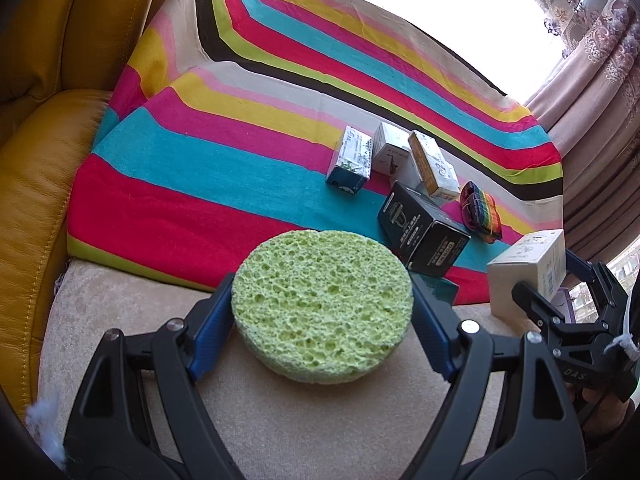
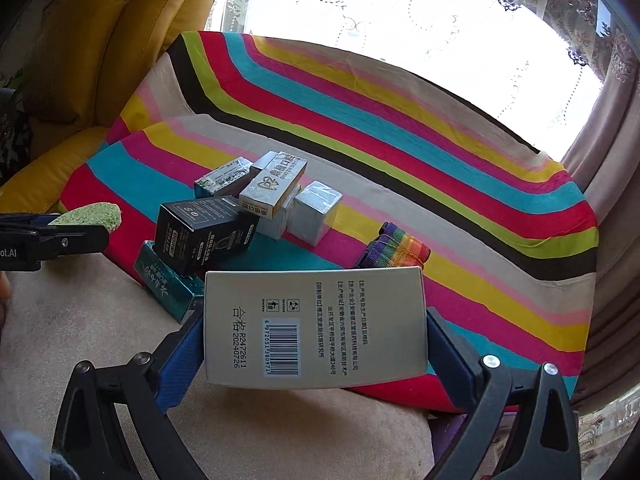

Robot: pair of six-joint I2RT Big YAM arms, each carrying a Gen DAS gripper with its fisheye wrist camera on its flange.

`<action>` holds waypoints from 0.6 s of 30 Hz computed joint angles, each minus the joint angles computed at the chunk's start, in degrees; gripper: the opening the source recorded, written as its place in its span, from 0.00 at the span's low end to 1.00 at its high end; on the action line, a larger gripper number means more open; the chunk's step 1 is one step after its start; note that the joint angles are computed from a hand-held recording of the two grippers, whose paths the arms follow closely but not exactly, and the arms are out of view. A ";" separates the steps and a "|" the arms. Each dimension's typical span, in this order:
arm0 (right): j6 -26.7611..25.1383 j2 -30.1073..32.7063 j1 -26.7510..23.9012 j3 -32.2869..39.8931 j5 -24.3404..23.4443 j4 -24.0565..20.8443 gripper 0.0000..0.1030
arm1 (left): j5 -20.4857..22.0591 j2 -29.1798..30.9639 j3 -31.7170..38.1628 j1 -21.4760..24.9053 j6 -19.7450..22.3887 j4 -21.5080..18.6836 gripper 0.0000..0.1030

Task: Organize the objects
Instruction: 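Carry the sponge and beige box over the purple storage box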

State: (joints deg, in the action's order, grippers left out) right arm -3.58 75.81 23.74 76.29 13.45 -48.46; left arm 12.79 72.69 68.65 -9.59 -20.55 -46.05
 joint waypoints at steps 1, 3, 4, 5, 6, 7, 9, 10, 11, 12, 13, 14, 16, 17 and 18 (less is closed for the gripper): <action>0.84 -0.78 -0.07 -0.57 0.95 0.53 0.97 | 0.20 -0.30 -0.27 0.11 -0.03 0.46 0.81; 3.14 -2.48 -0.20 -1.77 2.90 0.95 0.97 | 0.50 -1.25 -0.96 0.22 -0.22 1.73 0.81; 4.37 -3.34 -0.36 -2.34 3.47 1.01 0.97 | 0.23 -1.58 -1.01 0.16 -0.27 1.86 0.81; 5.52 -3.99 -0.28 -2.79 4.01 1.03 0.97 | -0.22 -1.77 -0.82 -0.01 -0.22 1.61 0.81; 6.10 -4.84 -0.36 -3.33 4.51 0.90 0.97 | -0.70 -2.06 -0.66 -0.25 -0.15 1.48 0.81; 6.50 -5.79 -0.34 -3.90 5.26 0.65 0.97 | -1.24 -2.53 -0.57 -0.61 -0.16 1.59 0.81; 6.97 -7.87 -0.81 -5.42 5.90 0.46 0.97 | -1.85 -3.30 -0.41 -1.65 -0.27 1.67 0.81; 7.51 -8.66 -1.20 -5.90 6.03 -0.13 0.97 | -1.62 -3.52 -0.27 -2.25 -0.37 1.56 0.81; 8.21 -9.46 -1.64 -6.44 6.11 -0.80 0.97 | -1.04 -3.70 -0.24 -2.82 -0.46 1.62 0.81; 8.97 -10.24 -2.07 -7.02 6.18 -1.47 0.97 | -0.75 -3.86 -0.25 -3.56 -0.56 1.74 0.81; 9.58 -10.88 -2.57 -7.49 6.24 -2.13 0.97 | -0.49 -3.90 -0.17 -4.41 -0.45 1.80 0.81; 10.24 -11.72 -3.03 -8.08 6.48 -2.70 0.97 | -0.06 -3.85 -0.09 -5.28 -0.29 1.85 0.81; 11.51 -13.71 -4.17 -9.58 6.48 -3.21 0.97 | 0.90 -3.39 0.51 -7.12 -0.04 1.50 0.81; 12.34 -14.82 -4.82 -10.32 6.49 -3.56 0.97 | 1.22 -3.20 0.80 -8.19 0.28 1.38 0.81; 13.17 -15.74 -5.56 -11.00 6.52 -3.85 0.97 | 1.31 -2.94 1.16 -9.31 0.72 1.25 0.81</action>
State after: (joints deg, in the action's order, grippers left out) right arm 9.59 60.08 18.18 65.29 19.98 -52.31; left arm 14.10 69.75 69.82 -18.90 -19.83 -44.80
